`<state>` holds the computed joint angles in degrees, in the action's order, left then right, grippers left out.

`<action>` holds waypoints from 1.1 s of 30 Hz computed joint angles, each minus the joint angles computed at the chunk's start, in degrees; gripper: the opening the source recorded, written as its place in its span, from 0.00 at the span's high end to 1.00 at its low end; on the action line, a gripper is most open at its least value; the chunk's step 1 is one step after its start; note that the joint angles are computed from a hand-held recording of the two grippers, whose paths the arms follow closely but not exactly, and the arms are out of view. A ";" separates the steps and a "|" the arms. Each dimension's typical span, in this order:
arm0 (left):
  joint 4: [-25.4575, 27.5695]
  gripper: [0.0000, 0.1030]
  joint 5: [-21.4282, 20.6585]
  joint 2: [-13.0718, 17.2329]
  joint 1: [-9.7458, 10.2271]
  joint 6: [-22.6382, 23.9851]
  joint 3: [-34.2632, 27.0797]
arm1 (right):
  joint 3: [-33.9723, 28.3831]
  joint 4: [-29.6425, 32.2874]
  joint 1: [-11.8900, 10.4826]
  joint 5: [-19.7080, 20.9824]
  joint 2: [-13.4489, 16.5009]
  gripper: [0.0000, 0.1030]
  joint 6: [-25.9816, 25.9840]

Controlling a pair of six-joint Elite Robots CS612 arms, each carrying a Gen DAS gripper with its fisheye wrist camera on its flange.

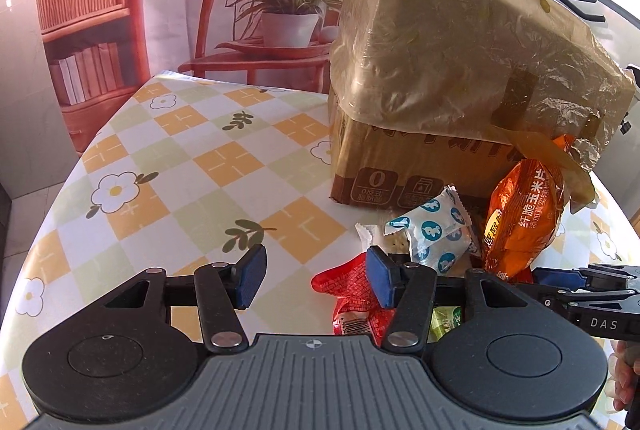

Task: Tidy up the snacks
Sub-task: 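Grasp a red packet with the right tool while the left tool grasps another red packet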

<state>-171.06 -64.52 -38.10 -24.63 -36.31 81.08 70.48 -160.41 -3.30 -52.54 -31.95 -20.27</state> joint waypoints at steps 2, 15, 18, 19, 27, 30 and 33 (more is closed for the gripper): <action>0.35 0.45 -0.24 0.19 -0.05 -0.36 -0.13 | -0.36 0.25 0.39 -0.92 0.27 0.56 -0.07; 2.33 0.45 -2.09 2.04 -0.49 0.35 -2.16 | 0.94 -2.57 0.90 -3.61 0.33 0.78 -2.71; 3.28 0.44 -2.03 2.87 -0.57 -0.58 -3.27 | 1.43 -2.92 0.47 -3.13 0.12 0.79 -2.03; 3.71 0.43 -1.95 3.07 -0.58 -1.02 -3.58 | 1.56 -3.01 0.32 -2.97 0.04 0.80 -1.83; 4.84 0.47 -0.49 4.55 -0.83 -4.15 -5.20 | 1.56 -2.84 -0.30 -2.00 0.03 0.80 -0.73; 3.24 0.74 -2.14 4.48 -0.77 -2.97 -4.84 | 1.80 -3.03 -0.45 -1.70 -0.02 0.80 -0.62; 1.16 0.77 -2.00 3.91 -1.03 -2.07 -3.65 | 1.56 -3.07 -0.43 -1.54 0.11 0.80 -0.39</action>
<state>-169.89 -66.52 -34.19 -25.66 -38.38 77.43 72.04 -163.48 -3.73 -54.08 -31.84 -20.66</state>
